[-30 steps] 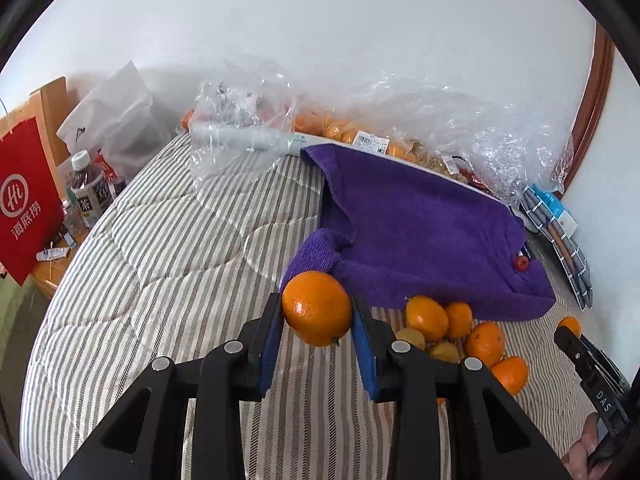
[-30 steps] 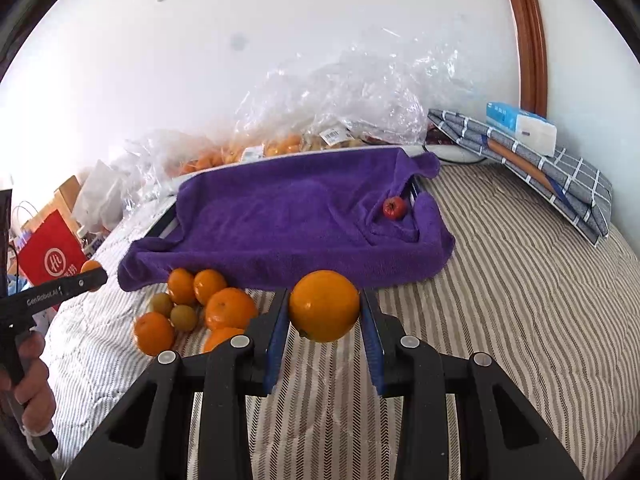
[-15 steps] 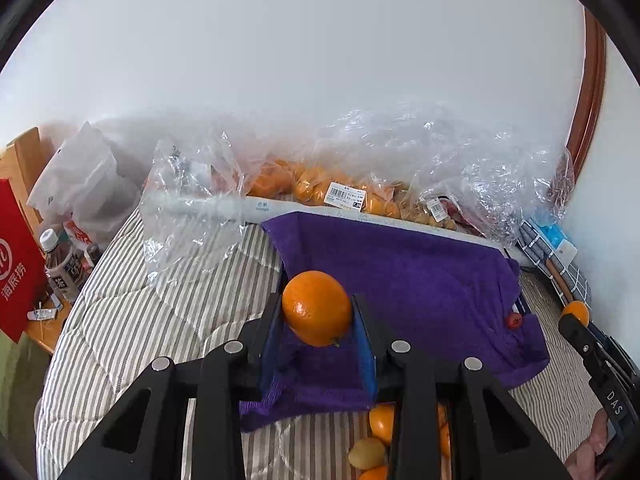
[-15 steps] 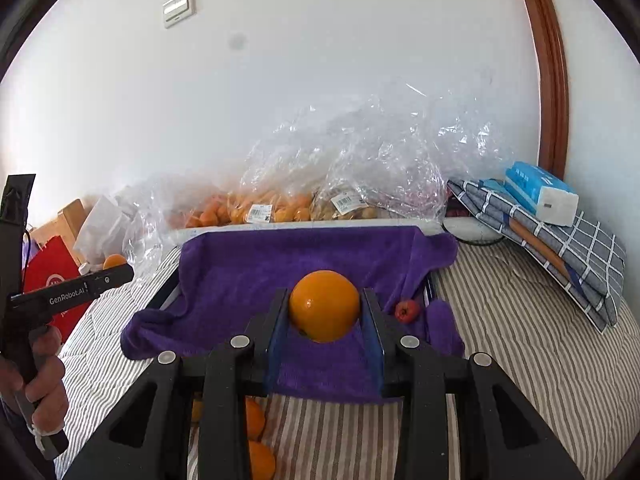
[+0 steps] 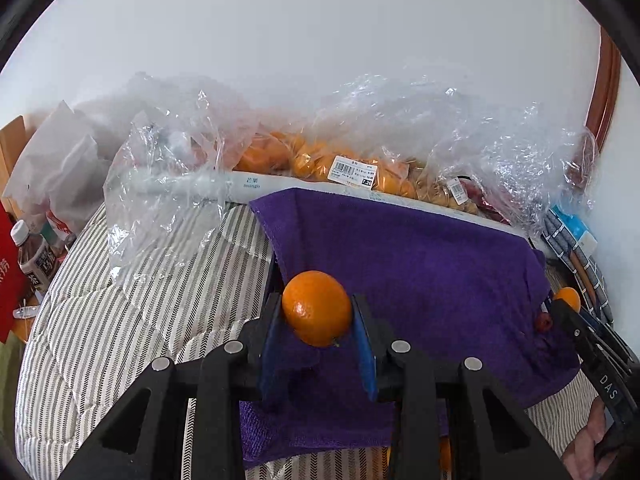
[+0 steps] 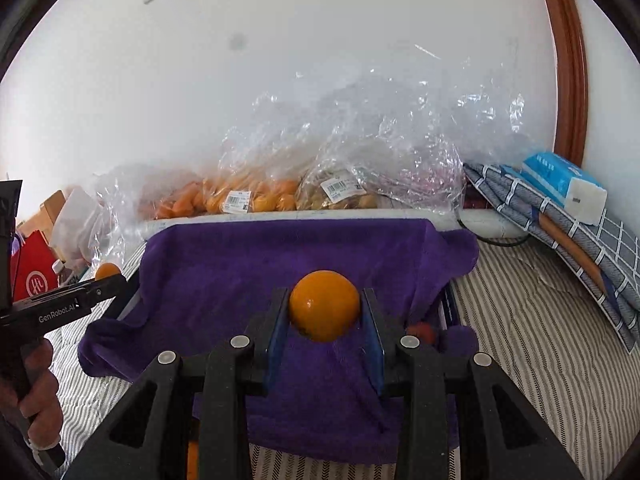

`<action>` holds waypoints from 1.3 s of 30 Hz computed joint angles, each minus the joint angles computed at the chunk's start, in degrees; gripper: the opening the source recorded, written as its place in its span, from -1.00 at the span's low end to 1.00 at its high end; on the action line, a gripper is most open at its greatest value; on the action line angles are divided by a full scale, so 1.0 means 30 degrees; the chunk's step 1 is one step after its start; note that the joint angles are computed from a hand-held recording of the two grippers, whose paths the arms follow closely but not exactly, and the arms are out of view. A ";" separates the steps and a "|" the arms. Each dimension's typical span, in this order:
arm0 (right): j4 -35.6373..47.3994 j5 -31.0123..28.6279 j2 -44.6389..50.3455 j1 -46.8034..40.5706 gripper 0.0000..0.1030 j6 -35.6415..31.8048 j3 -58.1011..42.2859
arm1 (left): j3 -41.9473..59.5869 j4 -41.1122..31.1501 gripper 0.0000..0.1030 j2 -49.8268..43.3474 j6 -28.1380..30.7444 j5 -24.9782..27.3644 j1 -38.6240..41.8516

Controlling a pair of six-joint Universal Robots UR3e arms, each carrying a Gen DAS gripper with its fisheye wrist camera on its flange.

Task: Organize fruits
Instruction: 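Lift the large orange with the right tool and carry it over the purple towel, then lower the orange onto the towel and open the right tool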

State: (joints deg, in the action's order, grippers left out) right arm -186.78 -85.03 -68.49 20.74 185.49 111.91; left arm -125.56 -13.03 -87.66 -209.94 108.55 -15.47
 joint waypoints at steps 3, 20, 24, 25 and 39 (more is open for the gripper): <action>-0.0098 0.0140 0.0298 -0.0037 -0.33 0.0014 0.0071 | -0.0340 0.0196 -0.38 0.0041 0.0032 -0.0453 0.0283; 0.1736 -0.0165 0.0625 -0.0054 -0.32 -0.0101 -0.0596 | -0.0760 0.0359 -0.38 -0.0197 0.0198 -0.2573 0.1289; 0.2125 -0.0215 0.0709 -0.0055 -0.32 -0.0045 -0.0796 | -0.0432 0.0298 -0.38 -0.0555 0.0252 -0.2410 0.1078; 0.2156 -0.0221 0.0724 -0.0055 -0.32 -0.0036 -0.0784 | -0.0386 0.0264 -0.38 -0.0621 0.0273 -0.2387 0.1053; 0.1694 -0.1490 0.0543 0.0634 -0.02 -0.0142 -0.0676 | -0.0225 -0.0089 -0.38 -0.0704 0.0310 -0.2722 0.1141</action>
